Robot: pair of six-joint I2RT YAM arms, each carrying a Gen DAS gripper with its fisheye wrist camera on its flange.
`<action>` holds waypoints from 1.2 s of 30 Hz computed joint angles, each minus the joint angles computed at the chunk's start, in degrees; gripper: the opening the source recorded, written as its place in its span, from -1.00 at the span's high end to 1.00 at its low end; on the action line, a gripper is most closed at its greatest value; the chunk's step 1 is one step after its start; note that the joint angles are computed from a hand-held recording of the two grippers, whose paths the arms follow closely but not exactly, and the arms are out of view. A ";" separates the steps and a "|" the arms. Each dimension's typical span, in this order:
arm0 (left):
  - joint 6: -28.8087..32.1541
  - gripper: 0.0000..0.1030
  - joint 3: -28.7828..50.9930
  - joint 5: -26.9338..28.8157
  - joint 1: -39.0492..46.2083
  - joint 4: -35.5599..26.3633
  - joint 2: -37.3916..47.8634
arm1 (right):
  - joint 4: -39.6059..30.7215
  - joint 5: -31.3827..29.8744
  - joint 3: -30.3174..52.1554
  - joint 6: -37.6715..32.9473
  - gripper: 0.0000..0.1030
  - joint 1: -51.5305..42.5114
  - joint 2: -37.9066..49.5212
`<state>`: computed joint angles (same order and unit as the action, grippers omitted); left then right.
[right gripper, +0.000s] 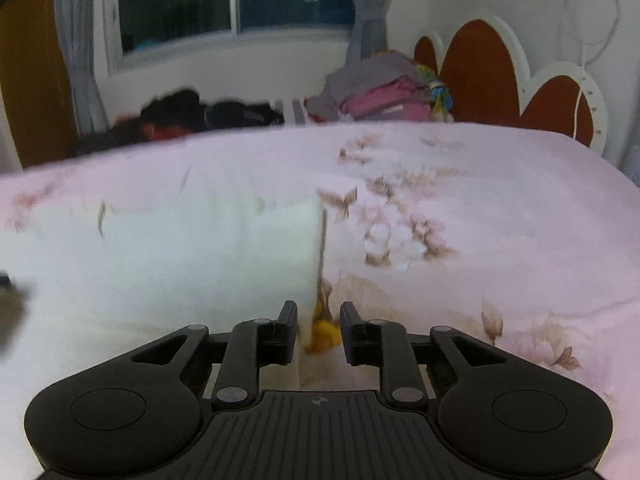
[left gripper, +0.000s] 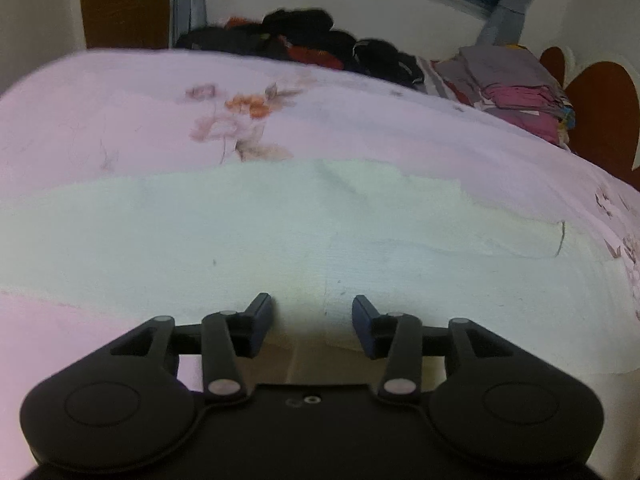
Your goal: Fold small clothes
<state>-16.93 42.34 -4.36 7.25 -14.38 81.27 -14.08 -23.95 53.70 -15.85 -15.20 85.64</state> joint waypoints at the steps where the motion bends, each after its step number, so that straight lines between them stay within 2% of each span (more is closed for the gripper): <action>1: -0.38 0.14 0.09 0.13 0.05 0.16 0.28 | 0.00 0.04 1.54 1.43 0.50 0.67 1.32; 4: -1.63 0.20 -0.02 0.51 -0.48 0.93 0.49 | 0.18 0.93 5.98 5.70 0.04 2.86 6.02; 6: -1.80 0.31 -0.47 0.64 -1.09 1.92 0.38 | 0.55 2.95 8.05 6.82 0.04 4.35 8.71; 8: -1.27 0.61 -0.78 -0.87 -2.38 2.90 0.71 | 1.03 3.75 10.22 7.77 0.04 5.51 11.48; 11: -1.76 0.79 -1.29 -2.44 -3.84 4.07 0.75 | 1.15 4.95 14.53 8.68 0.05 7.20 16.23; 16: -0.58 0.84 -2.65 -3.65 -3.80 5.68 0.41 | -2.45 4.65 24.95 13.77 0.05 7.51 26.16; 18: -0.17 0.84 -2.84 -4.63 -4.36 6.15 0.56 | -2.99 4.87 27.48 13.77 0.05 7.65 28.52; 19: 0.14 0.84 -3.14 -5.27 -4.75 6.63 0.61 | -3.39 4.84 28.26 13.62 0.22 7.84 29.22; 20: 0.58 0.84 -3.40 -6.01 -5.20 7.14 0.70 | -3.65 4.69 28.53 12.76 0.67 8.17 29.62; 23: 1.16 0.84 -2.93 -7.31 -6.10 6.64 1.00 | 4.63 13.17 23.36 7.76 0.68 10.18 28.07; 24: 1.41 0.84 -2.47 -7.30 -6.08 6.10 1.13 | 4.65 12.96 23.52 8.13 0.67 9.89 28.26; 27: 1.06 0.70 -1.98 -6.70 -5.67 4.78 0.54 | 3.96 11.37 21.76 8.00 0.67 9.69 25.30; 28: 0.87 0.55 -1.80 -7.02 -5.67 4.35 0.40 | 4.78 10.66 20.28 7.61 0.67 10.01 23.70; 33: 0.04 0.34 -0.44 -5.53 -4.78 1.62 0.06 | 4.84 5.90 12.21 5.01 0.67 12.94 15.77; 35: 0.62 0.04 -0.27 -5.78 -4.69 0.74 -0.36 | 3.49 6.35 10.28 2.36 0.66 14.65 15.16; 36: 0.63 0.01 -0.27 -6.00 -4.62 0.19 -0.81 | 3.19 7.59 9.81 1.59 0.66 15.38 15.52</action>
<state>-16.30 42.07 -10.36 2.64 -14.19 80.46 -10.88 -16.36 63.51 -14.26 0.18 101.16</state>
